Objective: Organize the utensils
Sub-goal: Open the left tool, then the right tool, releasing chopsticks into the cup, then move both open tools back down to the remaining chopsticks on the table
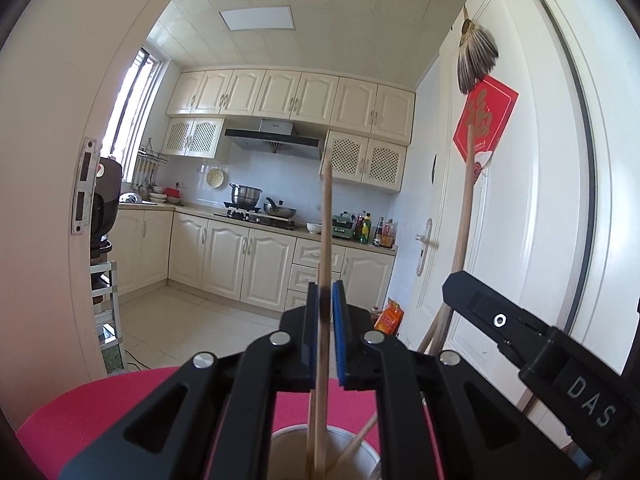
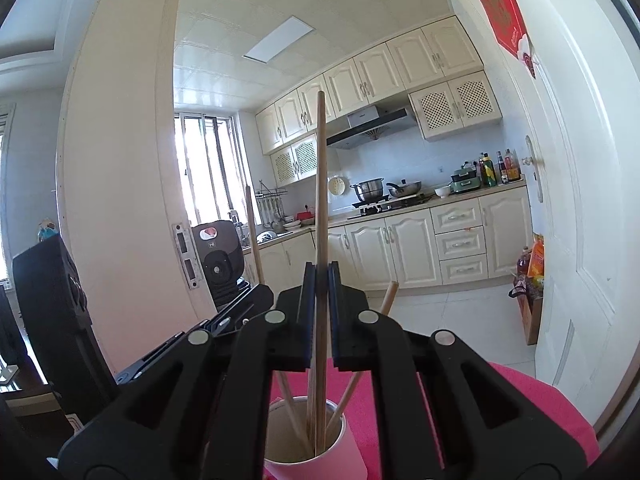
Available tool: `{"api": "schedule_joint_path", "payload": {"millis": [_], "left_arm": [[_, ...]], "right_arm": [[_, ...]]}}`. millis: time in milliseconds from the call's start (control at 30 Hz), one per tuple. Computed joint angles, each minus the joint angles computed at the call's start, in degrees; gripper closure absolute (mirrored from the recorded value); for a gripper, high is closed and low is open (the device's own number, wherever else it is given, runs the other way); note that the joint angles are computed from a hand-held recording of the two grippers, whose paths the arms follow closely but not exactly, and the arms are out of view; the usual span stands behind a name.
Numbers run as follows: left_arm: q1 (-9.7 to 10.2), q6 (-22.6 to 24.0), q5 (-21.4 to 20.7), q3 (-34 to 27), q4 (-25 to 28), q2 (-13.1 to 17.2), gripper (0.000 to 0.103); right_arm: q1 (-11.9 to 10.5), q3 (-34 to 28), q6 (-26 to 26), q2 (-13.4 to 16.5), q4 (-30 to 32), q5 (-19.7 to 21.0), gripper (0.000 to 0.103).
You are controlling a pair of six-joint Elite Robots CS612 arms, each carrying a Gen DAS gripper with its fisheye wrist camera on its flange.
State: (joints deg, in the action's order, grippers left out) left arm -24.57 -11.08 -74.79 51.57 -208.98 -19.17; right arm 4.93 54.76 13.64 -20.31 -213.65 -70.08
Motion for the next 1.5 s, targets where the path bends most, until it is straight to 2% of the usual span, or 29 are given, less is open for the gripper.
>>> {"api": "schedule_joint_path", "payload": {"millis": [67, 200, 267, 333, 600, 967, 1033, 1100, 1333, 1367, 1400, 1433, 1500], "left_arm": [[-0.06, 0.2, 0.6, 0.8, 0.0, -0.4, 0.080], [-0.08, 0.1, 0.7, 2.6, 0.4, -1.5, 0.077], [-0.28, 0.8, 1.9, 3.5, 0.5, -2.0, 0.070], [-0.45, 1.8, 2.7, 4.3, 0.8, -2.5, 0.067], [-0.91, 4.1, 4.8, 7.3, 1.1, -4.1, 0.059], [-1.20, 4.6, 6.6, 11.3, 0.2, -6.5, 0.051], [-1.23, 4.5, 6.8, 12.4, -0.1, -7.2, 0.050], [-1.28, 4.4, 6.9, 13.4, -0.2, -7.8, 0.050], [-1.82, 4.7, 8.5, 17.7, -0.8, -10.3, 0.050], [-1.89, 4.6, 8.7, 18.6, -1.0, -10.8, 0.050], [-1.95, 4.5, 8.8, 19.3, -1.0, -11.2, 0.050], [-2.00, 4.4, 8.9, 20.3, -0.9, -11.8, 0.050], [-2.05, 4.2, 8.7, 22.3, -0.5, -13.0, 0.050]], "right_arm": [[0.0, 0.5, -0.4, -0.2, 0.0, -0.3, 0.096], [0.0, 1.6, -0.8, -0.6, 0.4, -0.8, 0.096], [0.1, 1.9, -0.9, -0.8, 0.8, -0.9, 0.096], [0.1, 2.0, -1.1, -0.9, 1.2, -1.0, 0.096], [0.3, 3.1, -2.5, -1.6, 2.9, -1.5, 0.096], [0.7, 5.9, -5.2, -3.2, 3.7, -3.2, 0.095], [0.8, 6.6, -5.9, -3.6, 3.5, -3.9, 0.092], [0.8, 7.5, -5.8, -4.1, 2.9, -4.4, 0.079], [0.6, 12.1, -6.0, -6.5, 0.1, -5.7, 0.076], [0.5, 12.7, -6.0, -6.9, -0.4, -6.0, 0.072], [0.5, 13.5, -5.9, -7.3, -1.1, -6.4, 0.061], [0.5, 14.3, -5.7, -7.7, -1.9, -6.8, 0.054], [0.3, 16.0, -5.7, -8.5, -3.0, -7.4, 0.053]]}}
